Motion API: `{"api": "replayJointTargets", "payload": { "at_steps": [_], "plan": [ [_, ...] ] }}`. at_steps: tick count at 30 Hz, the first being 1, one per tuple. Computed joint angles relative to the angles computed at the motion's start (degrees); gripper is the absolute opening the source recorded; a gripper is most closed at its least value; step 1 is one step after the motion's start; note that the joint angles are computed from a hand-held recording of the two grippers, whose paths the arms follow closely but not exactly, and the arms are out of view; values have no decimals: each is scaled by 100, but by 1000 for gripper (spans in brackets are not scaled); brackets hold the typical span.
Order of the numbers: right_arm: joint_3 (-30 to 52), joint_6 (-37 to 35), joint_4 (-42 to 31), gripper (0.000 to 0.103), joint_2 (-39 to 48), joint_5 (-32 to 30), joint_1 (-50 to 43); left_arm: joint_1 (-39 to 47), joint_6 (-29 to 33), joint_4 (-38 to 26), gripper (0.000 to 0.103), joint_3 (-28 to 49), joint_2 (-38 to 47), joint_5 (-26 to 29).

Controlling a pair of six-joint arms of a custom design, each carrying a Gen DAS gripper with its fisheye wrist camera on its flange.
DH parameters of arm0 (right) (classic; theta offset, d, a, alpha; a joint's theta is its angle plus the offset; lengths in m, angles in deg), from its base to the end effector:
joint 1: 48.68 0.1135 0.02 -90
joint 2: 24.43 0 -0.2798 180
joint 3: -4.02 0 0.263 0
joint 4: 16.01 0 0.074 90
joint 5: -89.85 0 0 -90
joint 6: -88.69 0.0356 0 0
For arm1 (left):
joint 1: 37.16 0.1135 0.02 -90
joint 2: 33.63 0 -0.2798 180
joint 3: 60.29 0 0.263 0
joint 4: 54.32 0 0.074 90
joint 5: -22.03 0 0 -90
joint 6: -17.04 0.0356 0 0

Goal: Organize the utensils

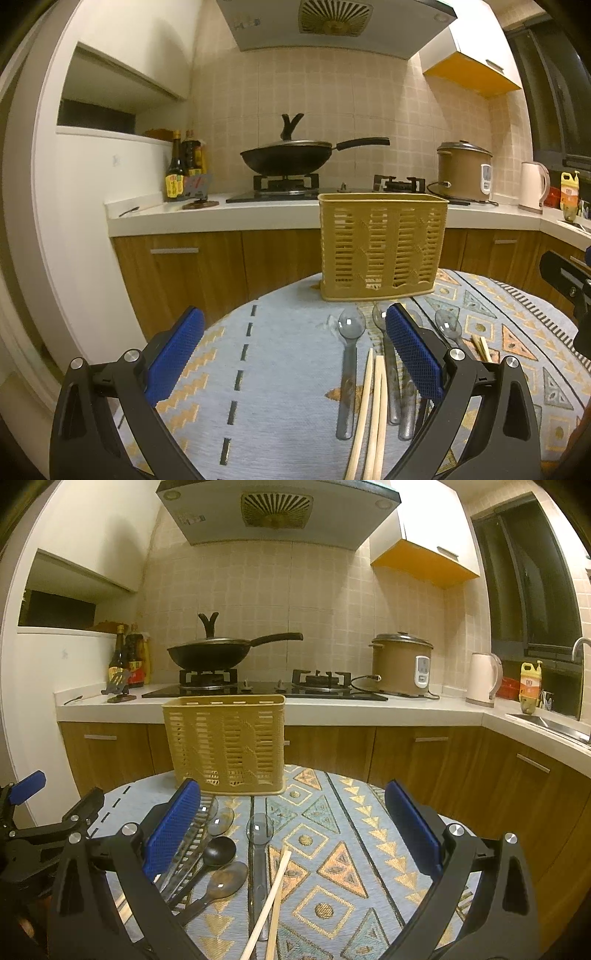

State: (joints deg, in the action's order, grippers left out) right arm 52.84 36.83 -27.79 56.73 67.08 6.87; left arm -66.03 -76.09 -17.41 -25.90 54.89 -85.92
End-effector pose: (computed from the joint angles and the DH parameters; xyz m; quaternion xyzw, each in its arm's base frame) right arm 0.1754 0.1977 0.1882 0.0972 0.7907 -0.1119 0.5939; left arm 0.2417 -0.1207 0.1482 0.0869 0.7958 -0.0408 0.5979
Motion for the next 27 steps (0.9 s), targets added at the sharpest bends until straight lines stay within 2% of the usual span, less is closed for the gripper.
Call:
{"api": "replayJointTargets", "payload": {
  "at_steps": [27],
  "plan": [
    [65, 6, -110, 95, -1, -152, -60, 78, -16, -213, 95, 92, 8, 105]
  ]
}}
